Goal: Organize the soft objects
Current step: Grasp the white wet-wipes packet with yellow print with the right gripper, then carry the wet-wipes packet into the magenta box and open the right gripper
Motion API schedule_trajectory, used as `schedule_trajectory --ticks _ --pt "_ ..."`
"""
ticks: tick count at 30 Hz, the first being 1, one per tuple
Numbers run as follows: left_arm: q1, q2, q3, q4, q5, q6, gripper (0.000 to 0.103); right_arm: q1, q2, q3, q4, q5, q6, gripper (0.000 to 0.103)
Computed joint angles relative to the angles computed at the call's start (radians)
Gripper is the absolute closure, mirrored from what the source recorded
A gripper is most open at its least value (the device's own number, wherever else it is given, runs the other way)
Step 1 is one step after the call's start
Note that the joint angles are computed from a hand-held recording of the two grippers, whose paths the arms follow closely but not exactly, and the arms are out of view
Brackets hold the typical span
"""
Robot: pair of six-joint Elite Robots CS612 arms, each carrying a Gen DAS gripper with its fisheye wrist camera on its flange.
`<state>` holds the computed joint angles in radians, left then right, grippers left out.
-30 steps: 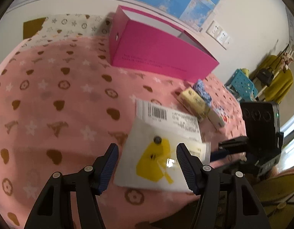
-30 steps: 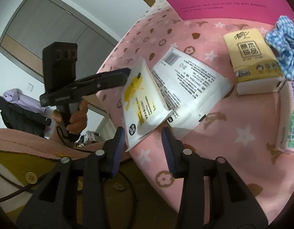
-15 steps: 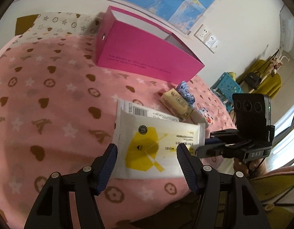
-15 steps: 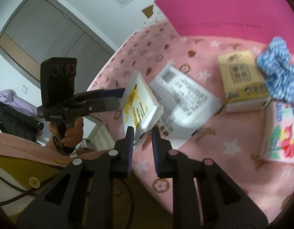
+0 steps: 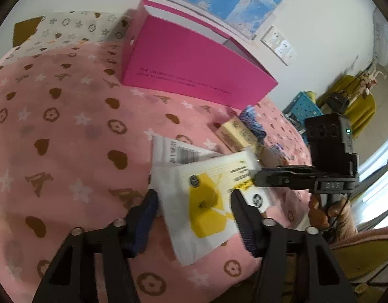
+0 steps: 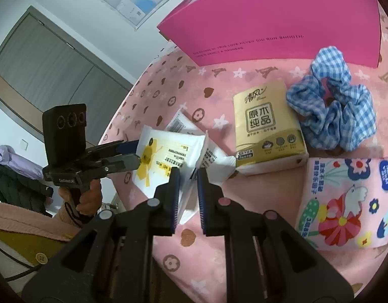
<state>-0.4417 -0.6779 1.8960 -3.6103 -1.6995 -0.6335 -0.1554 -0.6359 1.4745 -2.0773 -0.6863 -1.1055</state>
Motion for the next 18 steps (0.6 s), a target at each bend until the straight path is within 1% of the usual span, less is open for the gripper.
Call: schedule_trajectory --ticks 1,2,4,6,12,18 --pt "-0.004 -0.004 0.001 0.007 0.015 0.006 0.053 0.0 0.003 -0.005 0.013 0.001 -0.005 0.088" --pt "-0.007 -0.005 0.002 0.011 0.025 0.01 0.057 0.0 0.004 -0.006 0.015 0.004 -0.002 0.088" --pt "-0.008 -0.006 0.001 0.011 0.03 0.002 0.064 0.0 0.002 -0.002 0.004 0.005 0.006 0.088" --pt "-0.008 -0.007 0.002 0.005 0.034 -0.008 0.066 -0.001 0.001 -0.001 -0.002 0.009 0.012 0.088" --pt "-0.012 -0.029 0.006 -0.002 0.065 0.01 0.067 -0.006 -0.015 0.007 -0.006 0.036 -0.006 0.088" --pt "0.0 -0.036 -0.032 -0.009 0.074 0.056 0.067 -0.003 -0.031 0.003 -0.027 0.086 -0.032 0.088"
